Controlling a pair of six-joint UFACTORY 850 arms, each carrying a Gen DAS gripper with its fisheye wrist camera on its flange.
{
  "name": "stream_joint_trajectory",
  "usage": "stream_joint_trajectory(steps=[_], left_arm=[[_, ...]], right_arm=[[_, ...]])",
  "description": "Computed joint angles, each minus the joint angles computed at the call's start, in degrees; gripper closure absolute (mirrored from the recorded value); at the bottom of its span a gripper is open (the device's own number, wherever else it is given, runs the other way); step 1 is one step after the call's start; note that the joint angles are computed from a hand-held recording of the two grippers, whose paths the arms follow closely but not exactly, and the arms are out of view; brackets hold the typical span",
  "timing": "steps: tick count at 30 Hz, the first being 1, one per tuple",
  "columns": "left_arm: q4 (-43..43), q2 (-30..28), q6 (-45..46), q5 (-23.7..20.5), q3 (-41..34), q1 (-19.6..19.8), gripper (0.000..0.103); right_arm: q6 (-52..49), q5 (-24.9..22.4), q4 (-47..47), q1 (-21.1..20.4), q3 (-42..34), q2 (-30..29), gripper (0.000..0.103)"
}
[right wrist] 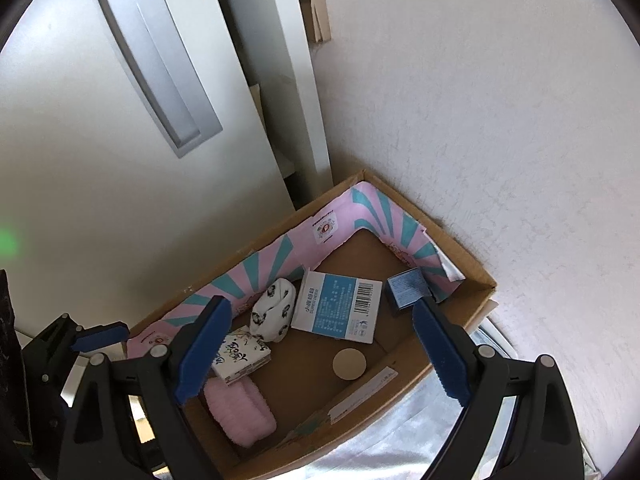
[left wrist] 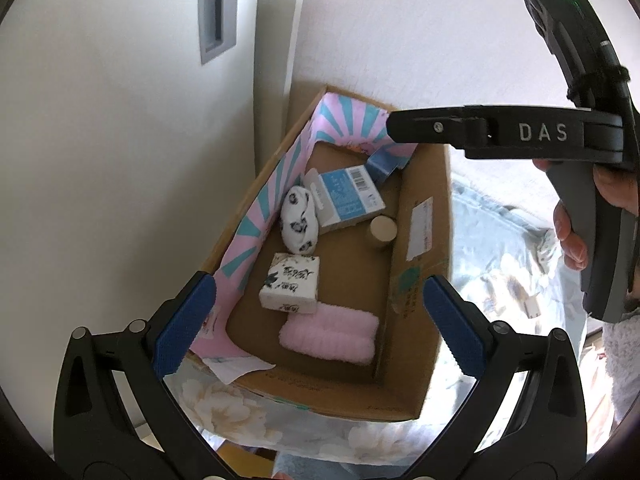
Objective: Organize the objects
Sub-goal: 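Move both tools back over the bed toward the last items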
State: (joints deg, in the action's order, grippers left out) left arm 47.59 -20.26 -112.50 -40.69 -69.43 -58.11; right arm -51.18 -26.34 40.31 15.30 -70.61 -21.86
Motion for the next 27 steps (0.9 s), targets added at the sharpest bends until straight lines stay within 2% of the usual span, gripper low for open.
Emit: stream_joint_trajectory(steps=[11,14,22,27], left_arm=[[4.86,-1.39,5.08,-1.79,-7.83,-0.18,0.0],[5.72,-3.17,7.75,-1.22,-11.63,-0.09,0.0],[7.36,-11.55,15.75,0.29,-24.74,-1.03,0.0],[0.78,-19.15,26.45,2.26,-35.51,-1.08,0.0]], right_arm=[[1.09,0.28,-0.07,-5.76,3.58,8.76,0.013],[6.16,1.36,-2.38,-7.91,4.71,11.46,0.013],[10.22,2.55,-5.11,-15.6,9.13,18.4,0.013],[10.64,3.19,-7.36,-21.16,13.09,22.19,0.013]])
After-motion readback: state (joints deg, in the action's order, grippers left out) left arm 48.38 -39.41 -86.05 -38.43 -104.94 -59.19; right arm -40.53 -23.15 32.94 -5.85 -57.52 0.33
